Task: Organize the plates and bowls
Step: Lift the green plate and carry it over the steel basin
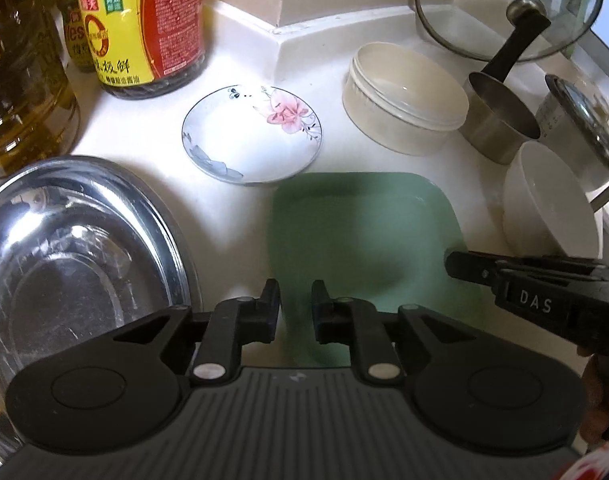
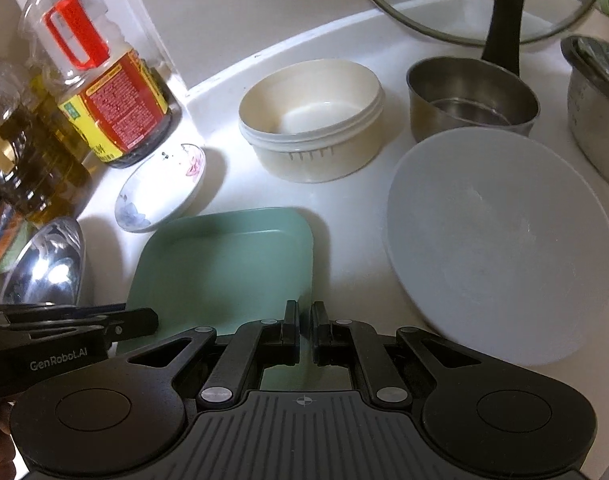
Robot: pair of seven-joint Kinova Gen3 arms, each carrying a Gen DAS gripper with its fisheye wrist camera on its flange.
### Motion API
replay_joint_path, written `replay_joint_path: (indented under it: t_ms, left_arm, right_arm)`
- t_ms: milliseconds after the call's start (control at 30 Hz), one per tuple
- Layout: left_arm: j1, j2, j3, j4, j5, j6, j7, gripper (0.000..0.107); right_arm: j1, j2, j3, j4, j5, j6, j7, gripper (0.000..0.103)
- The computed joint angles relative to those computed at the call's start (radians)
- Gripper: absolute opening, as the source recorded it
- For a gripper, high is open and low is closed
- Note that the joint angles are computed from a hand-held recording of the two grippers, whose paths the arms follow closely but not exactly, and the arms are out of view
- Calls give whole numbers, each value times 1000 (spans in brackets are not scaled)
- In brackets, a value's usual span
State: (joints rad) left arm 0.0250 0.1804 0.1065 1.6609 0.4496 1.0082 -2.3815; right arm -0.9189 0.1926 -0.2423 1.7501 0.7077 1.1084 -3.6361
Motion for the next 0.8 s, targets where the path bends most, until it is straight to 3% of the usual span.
replay_joint_path:
  t_ms: [333,800]
  left_arm:
    - [-21,-31,-7,14,52,-2,-52,9]
    - [-61,-87,-51,11,105,3,-68,9]
  right_arm:
    - [-32,3,-5,-21,43,64,-26,6]
    - [-28,-2,-11,-94,96,79,65,5]
